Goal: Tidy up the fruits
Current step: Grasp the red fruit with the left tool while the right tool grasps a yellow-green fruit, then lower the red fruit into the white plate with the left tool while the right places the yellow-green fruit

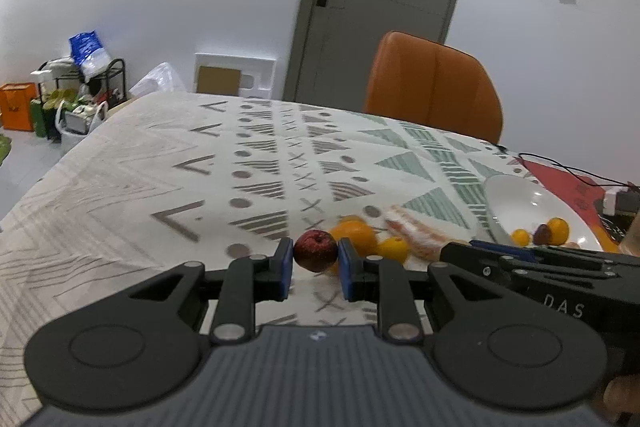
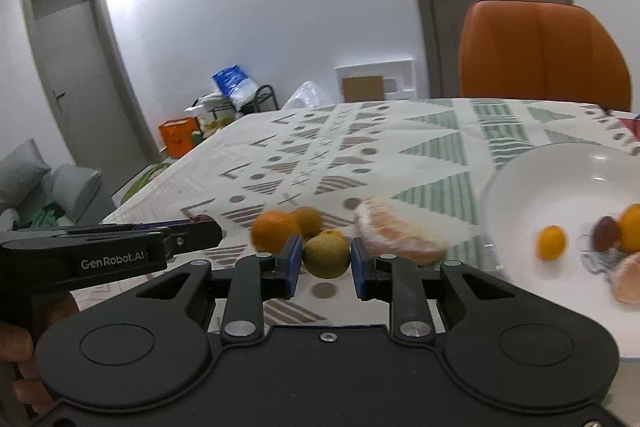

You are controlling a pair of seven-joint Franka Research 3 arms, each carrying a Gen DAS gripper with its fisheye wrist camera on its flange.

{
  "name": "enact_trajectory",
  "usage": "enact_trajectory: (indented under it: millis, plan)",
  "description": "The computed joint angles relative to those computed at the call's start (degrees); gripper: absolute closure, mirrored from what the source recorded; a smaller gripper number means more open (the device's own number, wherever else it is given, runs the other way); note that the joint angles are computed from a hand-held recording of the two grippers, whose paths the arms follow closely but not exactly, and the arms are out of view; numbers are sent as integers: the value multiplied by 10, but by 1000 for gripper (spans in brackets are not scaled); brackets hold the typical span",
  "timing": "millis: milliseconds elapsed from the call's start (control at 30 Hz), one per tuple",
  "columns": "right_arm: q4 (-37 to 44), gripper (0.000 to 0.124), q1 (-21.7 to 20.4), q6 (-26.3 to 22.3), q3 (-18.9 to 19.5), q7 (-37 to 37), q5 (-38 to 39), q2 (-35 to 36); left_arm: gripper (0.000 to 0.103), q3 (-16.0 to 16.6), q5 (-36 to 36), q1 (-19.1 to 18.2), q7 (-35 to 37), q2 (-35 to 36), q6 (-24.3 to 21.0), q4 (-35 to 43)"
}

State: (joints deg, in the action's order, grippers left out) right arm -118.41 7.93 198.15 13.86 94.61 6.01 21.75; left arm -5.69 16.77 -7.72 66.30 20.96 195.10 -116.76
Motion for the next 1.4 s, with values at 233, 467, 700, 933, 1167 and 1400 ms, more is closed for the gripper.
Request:
enact_trajectory:
  millis: [233,467,700,933,1167,1400]
  plan:
    - [-36,99,18,22,-33,2,26,-27,81,-20,16,2,0,7,-2,14]
    - [-64,99,30,43,-57,-2,45,-46,81,-35,31,2,-1,15,-7,30]
    - [-83,99,32,54,-71,-2,59,-58,81,-43,41,-5,2,23,-12,43]
    - [-108,99,35,68,-85,-4,77,-74,81,-62,54,-1,4,31,-17,57]
    - [-131,99,35,78,-94,-2,91,-88,81,-79,66,1,7,40,-23,70]
    - [-150,94,39,84,-103,-9,115,-98,81,-94,74,2,11,51,-30,85]
